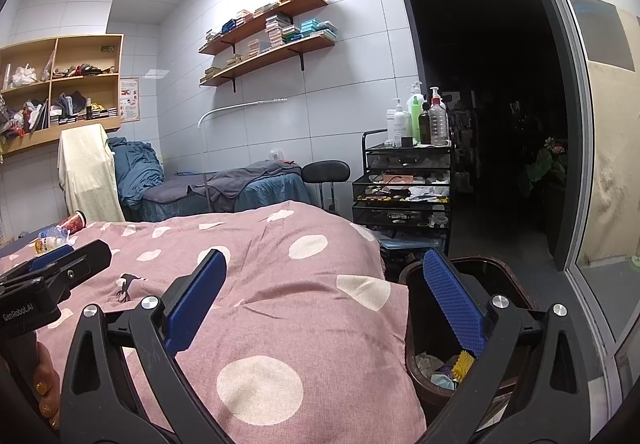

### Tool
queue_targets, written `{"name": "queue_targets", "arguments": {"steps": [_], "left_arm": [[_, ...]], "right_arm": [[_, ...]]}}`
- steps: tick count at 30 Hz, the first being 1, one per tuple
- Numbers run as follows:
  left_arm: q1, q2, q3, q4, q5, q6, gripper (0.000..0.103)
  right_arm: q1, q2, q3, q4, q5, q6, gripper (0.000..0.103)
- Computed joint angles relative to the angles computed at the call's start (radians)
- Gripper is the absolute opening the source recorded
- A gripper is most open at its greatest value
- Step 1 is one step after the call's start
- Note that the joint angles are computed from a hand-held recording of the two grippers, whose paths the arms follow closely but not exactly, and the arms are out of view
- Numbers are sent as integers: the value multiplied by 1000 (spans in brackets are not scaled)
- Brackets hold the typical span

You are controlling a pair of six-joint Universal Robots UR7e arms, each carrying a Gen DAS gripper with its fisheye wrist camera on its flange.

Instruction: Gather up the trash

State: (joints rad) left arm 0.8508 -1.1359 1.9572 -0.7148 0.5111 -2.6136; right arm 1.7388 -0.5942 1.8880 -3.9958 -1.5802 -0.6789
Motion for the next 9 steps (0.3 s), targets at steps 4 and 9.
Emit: {"name": "queue_targets", "arguments": {"steps": [4, 9], "left_arm": [[1, 10, -17, 35, -13, -34, 98], [3, 20, -34, 65, -23, -57, 98]], "right_arm": [[5, 4, -4, 3, -11, 7, 97], [5, 3, -4, 6, -15, 9, 97]]}}
